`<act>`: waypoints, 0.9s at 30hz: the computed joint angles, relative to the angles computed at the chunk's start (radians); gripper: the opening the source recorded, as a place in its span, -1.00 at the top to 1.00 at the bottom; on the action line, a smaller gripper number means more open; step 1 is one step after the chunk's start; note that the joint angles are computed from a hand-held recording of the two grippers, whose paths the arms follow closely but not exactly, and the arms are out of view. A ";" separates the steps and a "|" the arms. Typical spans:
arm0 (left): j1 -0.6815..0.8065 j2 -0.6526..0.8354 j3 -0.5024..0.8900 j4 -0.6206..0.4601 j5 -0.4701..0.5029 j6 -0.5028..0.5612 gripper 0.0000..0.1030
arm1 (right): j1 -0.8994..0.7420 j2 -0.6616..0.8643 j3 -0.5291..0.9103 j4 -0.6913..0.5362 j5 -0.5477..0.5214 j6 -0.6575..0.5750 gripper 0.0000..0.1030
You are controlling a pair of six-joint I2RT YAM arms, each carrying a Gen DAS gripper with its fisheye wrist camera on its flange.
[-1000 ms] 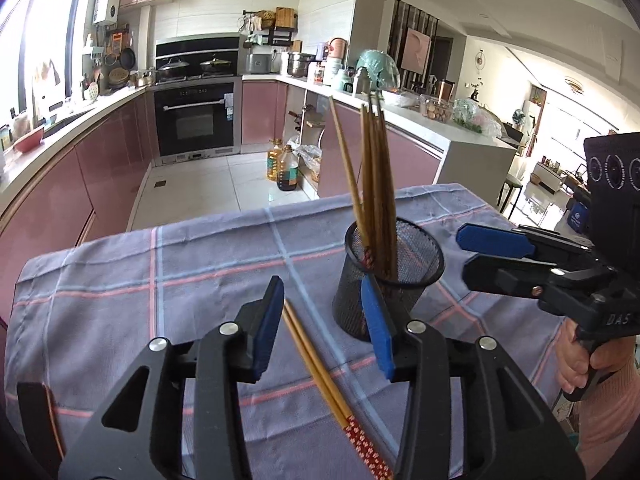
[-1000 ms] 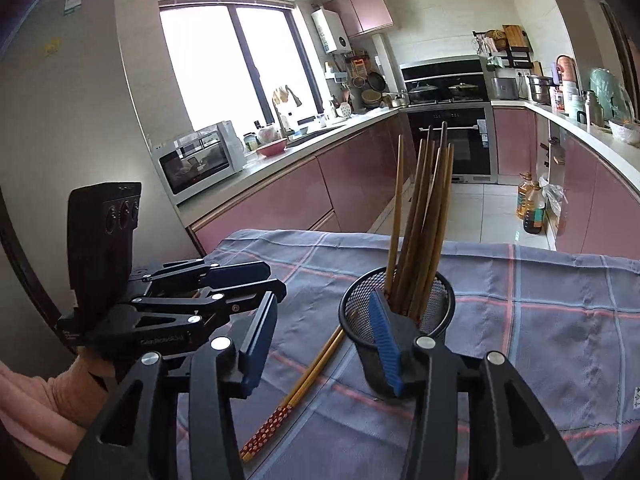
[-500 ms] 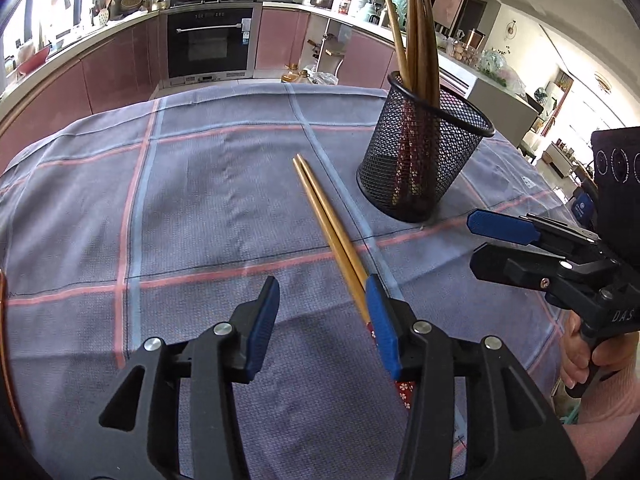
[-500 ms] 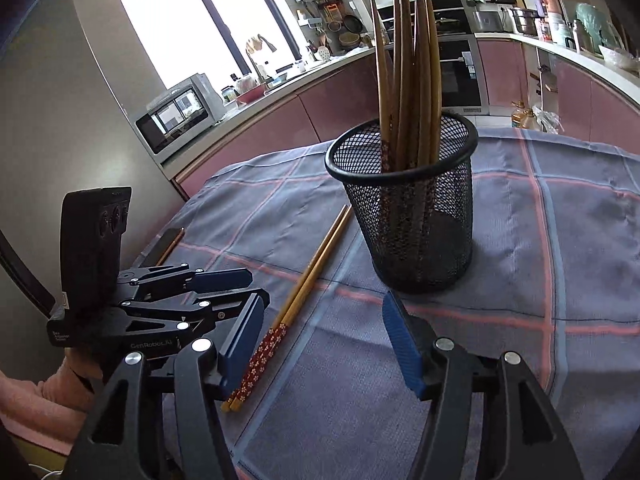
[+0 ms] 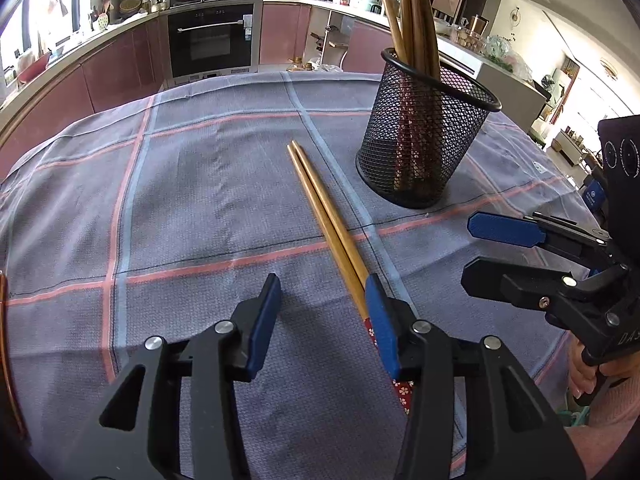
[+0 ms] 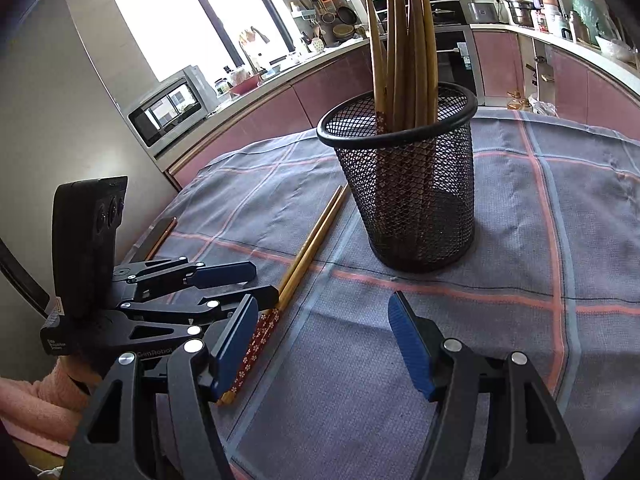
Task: Organize utensils
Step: 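Open the left tool and move it over the red-tipped chopsticks on the cloth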
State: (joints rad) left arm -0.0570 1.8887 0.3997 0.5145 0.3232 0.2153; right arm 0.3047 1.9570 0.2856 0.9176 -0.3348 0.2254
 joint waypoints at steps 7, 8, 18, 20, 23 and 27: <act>0.008 -0.001 -0.019 0.026 -0.023 -0.011 0.34 | 0.042 0.014 0.033 -0.026 0.030 0.013 -0.27; 0.013 0.003 -0.020 0.029 -0.021 -0.011 0.35 | 0.048 0.017 0.038 -0.027 0.034 0.016 -0.27; 0.009 0.011 -0.026 0.043 0.035 -0.006 0.27 | 0.043 0.029 0.052 -0.038 0.030 0.020 -0.27; 0.001 0.014 -0.025 0.049 0.031 -0.009 0.27 | 0.039 0.032 0.053 -0.036 0.029 0.019 -0.27; -0.005 0.013 -0.025 0.050 0.018 -0.008 0.25 | 0.039 0.037 0.057 -0.039 0.029 0.021 -0.27; 0.016 0.017 -0.018 0.035 0.030 -0.007 0.39 | 0.045 0.036 0.063 -0.049 0.031 0.016 -0.27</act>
